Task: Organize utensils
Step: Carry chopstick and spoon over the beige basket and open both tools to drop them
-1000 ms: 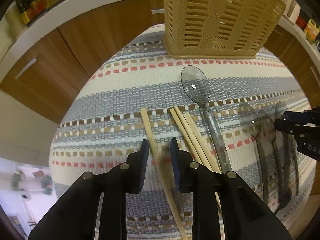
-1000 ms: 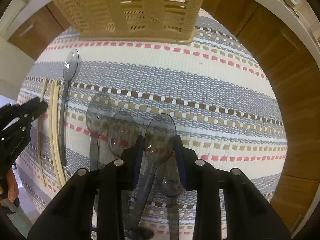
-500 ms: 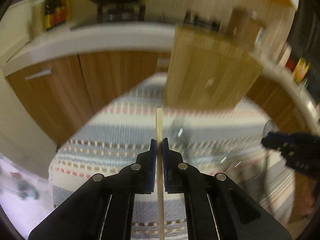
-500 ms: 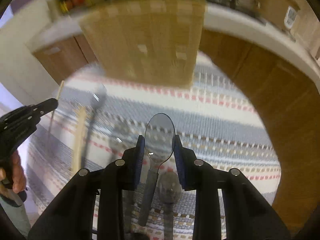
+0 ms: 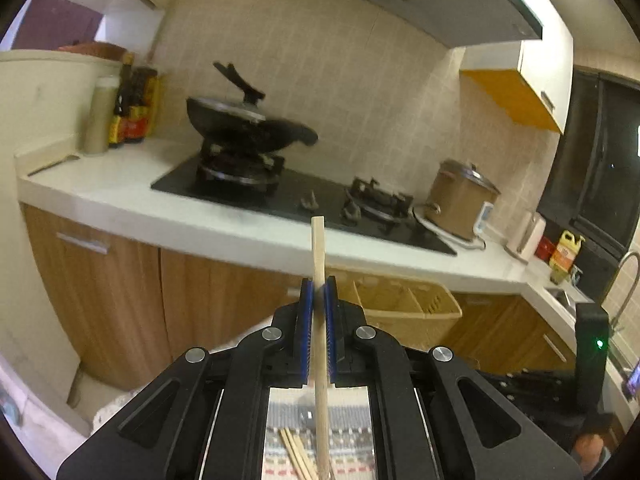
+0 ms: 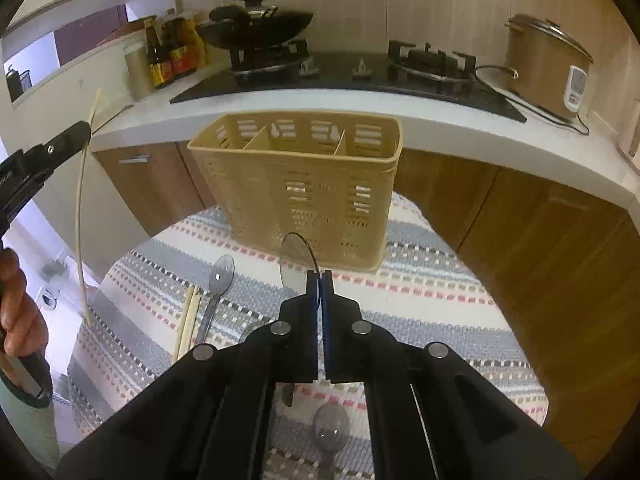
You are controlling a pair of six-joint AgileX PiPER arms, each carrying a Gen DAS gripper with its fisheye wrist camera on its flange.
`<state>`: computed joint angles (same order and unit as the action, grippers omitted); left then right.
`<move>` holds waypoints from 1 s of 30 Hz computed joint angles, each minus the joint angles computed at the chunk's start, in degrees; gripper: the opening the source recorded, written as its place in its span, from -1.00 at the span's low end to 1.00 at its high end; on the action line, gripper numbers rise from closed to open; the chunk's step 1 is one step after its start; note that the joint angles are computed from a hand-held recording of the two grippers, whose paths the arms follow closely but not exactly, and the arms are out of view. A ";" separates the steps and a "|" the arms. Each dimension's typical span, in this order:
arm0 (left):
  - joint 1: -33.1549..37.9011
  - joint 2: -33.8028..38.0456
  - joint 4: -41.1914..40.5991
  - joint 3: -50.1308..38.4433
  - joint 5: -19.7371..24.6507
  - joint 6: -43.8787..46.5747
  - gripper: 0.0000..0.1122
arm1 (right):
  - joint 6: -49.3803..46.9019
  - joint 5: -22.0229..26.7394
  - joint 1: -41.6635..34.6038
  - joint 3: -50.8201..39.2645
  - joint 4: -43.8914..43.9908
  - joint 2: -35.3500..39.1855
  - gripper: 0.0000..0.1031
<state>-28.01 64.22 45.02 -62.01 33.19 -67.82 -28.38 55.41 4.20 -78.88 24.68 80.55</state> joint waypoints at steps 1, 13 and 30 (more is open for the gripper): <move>0.23 0.31 -0.27 -0.82 -0.07 0.36 -0.93 | -1.28 0.48 -1.11 0.16 1.26 -0.67 -0.99; 1.25 11.63 14.13 -18.05 -5.43 -7.70 -0.93 | -0.75 2.50 -9.02 -23.18 10.79 4.40 -0.99; 8.03 26.77 52.22 -17.74 -13.50 -44.86 -0.92 | 8.17 -18.40 1.29 -21.20 -3.56 17.68 -0.99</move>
